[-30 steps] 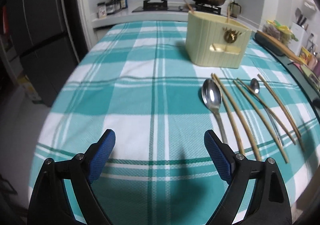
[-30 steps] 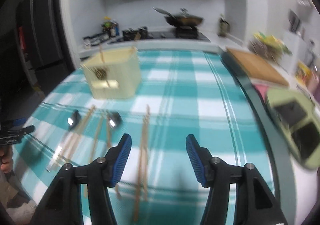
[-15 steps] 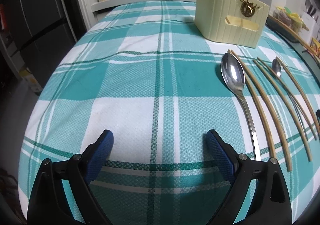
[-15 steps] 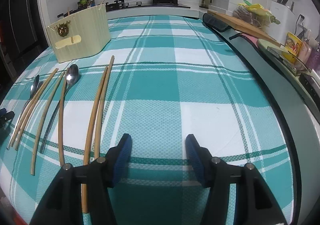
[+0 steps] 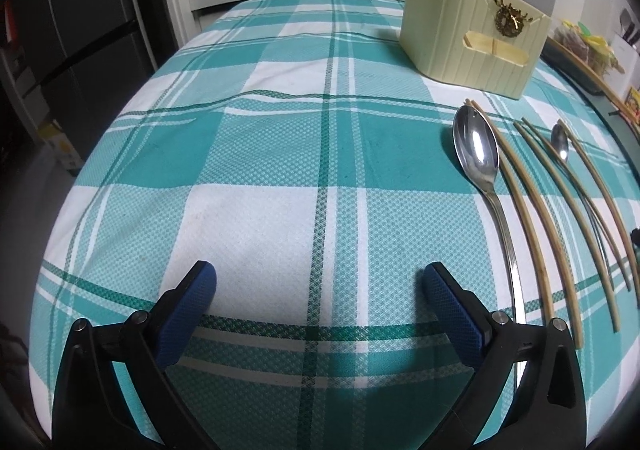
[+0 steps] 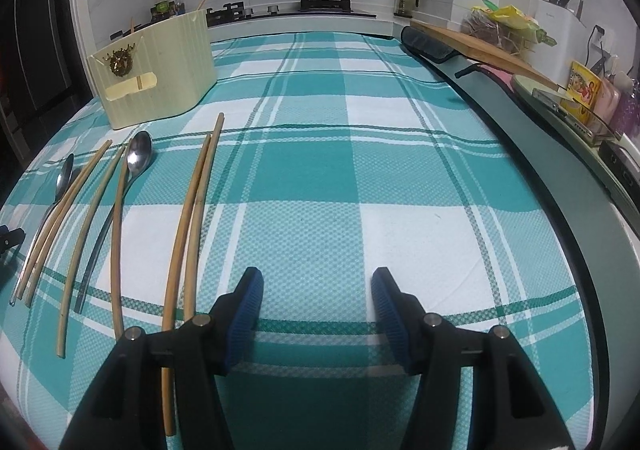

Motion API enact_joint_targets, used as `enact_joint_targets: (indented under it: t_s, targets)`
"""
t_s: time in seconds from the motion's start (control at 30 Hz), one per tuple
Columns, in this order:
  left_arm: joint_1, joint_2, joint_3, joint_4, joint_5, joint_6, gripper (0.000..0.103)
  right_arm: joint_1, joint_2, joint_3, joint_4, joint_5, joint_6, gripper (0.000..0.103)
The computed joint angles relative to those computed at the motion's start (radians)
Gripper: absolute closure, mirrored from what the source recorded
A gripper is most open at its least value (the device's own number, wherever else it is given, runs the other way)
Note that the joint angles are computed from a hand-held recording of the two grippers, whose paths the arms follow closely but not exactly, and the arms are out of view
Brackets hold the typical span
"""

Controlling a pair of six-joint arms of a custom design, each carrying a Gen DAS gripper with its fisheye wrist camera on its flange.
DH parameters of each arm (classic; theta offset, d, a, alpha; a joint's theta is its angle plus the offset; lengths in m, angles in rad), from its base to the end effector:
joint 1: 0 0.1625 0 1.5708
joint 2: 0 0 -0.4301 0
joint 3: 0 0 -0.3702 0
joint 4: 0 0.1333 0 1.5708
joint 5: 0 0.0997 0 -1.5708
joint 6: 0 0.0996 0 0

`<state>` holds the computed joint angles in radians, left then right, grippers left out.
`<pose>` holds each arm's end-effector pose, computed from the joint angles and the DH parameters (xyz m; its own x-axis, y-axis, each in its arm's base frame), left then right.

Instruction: Organize utensils

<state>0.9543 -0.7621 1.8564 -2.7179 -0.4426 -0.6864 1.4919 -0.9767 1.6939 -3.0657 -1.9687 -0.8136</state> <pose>-0.1547 -0.6046 0.0932 -0.6576 -0.3549 -0.6646 0.2077 0.7625 -0.6127 0.0428 -0.6606 0.2801 -0.6573 -0.2802 0.6996 -0.6138 0.7377 -0.2813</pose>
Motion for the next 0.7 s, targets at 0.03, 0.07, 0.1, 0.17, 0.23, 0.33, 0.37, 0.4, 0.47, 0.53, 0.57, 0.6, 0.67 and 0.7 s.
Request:
enact_joint_targets:
  t_s: [0.03,0.07,0.1,0.17,0.23,0.33,0.37,0.4,0.47,0.53,0.57,0.6,0.67,0.7]
  targets:
    - [-0.001,0.001,-0.001,0.005,0.003,-0.002,0.000,0.000,0.000,-0.001,-0.001,-0.001,-0.002,0.045]
    - [0.000,0.002,-0.001,-0.003,-0.002,0.005,0.000,0.000,0.001,-0.001,-0.003,-0.003,-0.005,0.045]
    - [0.002,0.002,-0.002,-0.012,-0.007,0.011,0.000,0.000,0.001,-0.001,-0.004,-0.003,-0.006,0.045]
    - [0.003,0.002,-0.003,-0.023,-0.011,0.022,0.000,-0.001,0.000,-0.001,-0.002,0.000,-0.003,0.045]
    - [0.001,-0.002,0.011,-0.088,-0.032,0.068,0.001,-0.001,0.000,-0.002,-0.001,0.001,-0.002,0.045]
    - [-0.015,0.001,0.032,-0.270,-0.100,0.155,0.001,-0.002,0.000,-0.001,0.000,0.004,-0.001,0.045]
    - [-0.021,0.006,0.029,-0.305,-0.124,0.179,0.001,-0.002,-0.001,-0.002,0.001,0.004,0.000,0.045]
    - [-0.025,0.014,0.016,-0.308,-0.145,0.195,0.001,-0.002,0.000,-0.002,0.000,0.004,0.000,0.045]
    - [-0.033,0.040,-0.030,-0.251,-0.153,0.217,0.001,-0.002,0.000,-0.001,-0.001,0.003,-0.002,0.045]
    - [-0.037,0.076,-0.081,-0.171,-0.120,0.229,0.001,-0.003,-0.001,-0.002,0.001,0.005,0.000,0.045]
    - [-0.039,0.095,-0.106,-0.130,-0.092,0.230,0.001,-0.003,-0.002,-0.002,0.003,0.006,0.001,0.045]
    - [-0.038,0.111,-0.126,-0.097,-0.065,0.226,0.001,-0.003,-0.001,-0.002,0.002,0.006,0.001,0.045]
    - [-0.032,0.131,-0.155,-0.050,-0.046,0.203,0.002,-0.003,-0.001,-0.002,0.002,0.006,0.001,0.045]
    - [-0.027,0.136,-0.163,-0.035,-0.048,0.192,0.003,-0.003,-0.001,-0.002,0.002,0.006,0.000,0.045]
